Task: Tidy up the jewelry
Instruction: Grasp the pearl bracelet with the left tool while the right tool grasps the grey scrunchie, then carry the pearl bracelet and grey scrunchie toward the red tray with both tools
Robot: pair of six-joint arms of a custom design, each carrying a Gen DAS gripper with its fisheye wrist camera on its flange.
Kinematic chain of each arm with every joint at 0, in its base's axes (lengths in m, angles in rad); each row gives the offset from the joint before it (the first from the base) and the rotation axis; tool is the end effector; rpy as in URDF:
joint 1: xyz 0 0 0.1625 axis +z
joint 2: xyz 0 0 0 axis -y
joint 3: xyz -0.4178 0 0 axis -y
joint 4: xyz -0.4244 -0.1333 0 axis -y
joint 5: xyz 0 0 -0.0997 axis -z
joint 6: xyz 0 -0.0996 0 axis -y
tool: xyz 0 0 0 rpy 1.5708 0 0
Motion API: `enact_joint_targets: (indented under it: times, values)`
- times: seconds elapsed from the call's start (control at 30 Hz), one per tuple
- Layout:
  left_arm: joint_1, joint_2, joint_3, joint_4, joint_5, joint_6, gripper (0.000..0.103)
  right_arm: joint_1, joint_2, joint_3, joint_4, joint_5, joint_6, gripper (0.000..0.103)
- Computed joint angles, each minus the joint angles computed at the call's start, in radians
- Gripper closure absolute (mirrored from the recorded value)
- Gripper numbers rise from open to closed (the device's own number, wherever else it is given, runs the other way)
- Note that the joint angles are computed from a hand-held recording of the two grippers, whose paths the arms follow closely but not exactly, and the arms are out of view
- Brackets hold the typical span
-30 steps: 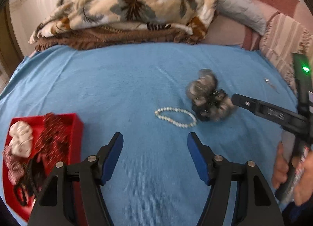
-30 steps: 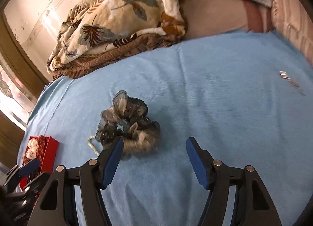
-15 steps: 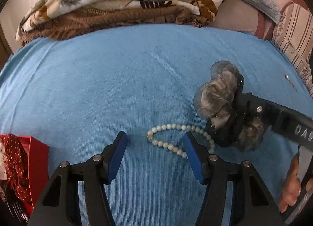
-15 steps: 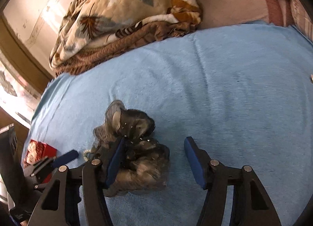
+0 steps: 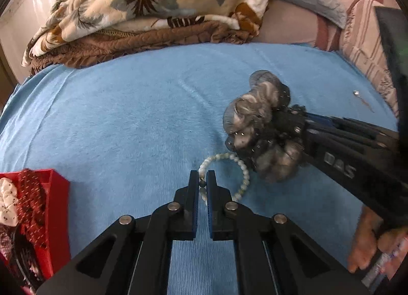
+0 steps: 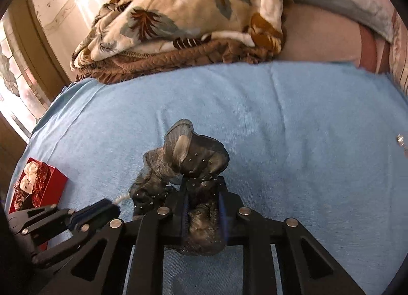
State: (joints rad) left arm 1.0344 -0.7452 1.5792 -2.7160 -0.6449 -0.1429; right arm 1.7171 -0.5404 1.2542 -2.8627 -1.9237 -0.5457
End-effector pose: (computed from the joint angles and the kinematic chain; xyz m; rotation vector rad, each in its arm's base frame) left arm -0.1775 -0.7152 0.1050 0.2692 2.2590 -0.7126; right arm 0.2164 -0.7905 0.0758 0.7547 -2.5013 0.6682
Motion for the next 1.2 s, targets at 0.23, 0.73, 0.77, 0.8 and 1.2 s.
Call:
enact_joint_targets:
  times: [0.23, 0.73, 0.77, 0.8, 1.2]
  values:
    - [-0.056, -0.122, 0.135, -0.025, -0.018, -0.068, 0.098, 0.018, -0.038, 0.068, -0.069, -0.013, -0.023, 0.082]
    - [-0.179, -0.328, 0.399, -0.027, 0.077, -0.204, 0.097, 0.080, -0.157, 0.323, -0.257, -0.066, -0.058, 0.082]
    - [-0.185, -0.339, 0.412, -0.022, 0.079, -0.218, 0.097, 0.082, -0.165, 0.341, -0.265, -0.072, -0.057, 0.082]
    - [-0.191, -0.352, 0.425, -0.017, 0.080, -0.232, 0.097, 0.085, -0.173, 0.360, -0.276, -0.080, -0.059, 0.082]
    - [-0.265, -0.460, 0.549, 0.105, 0.214, -0.397, 0.097, 0.121, -0.225, 0.544, -0.443, -0.131, -0.119, 0.082]
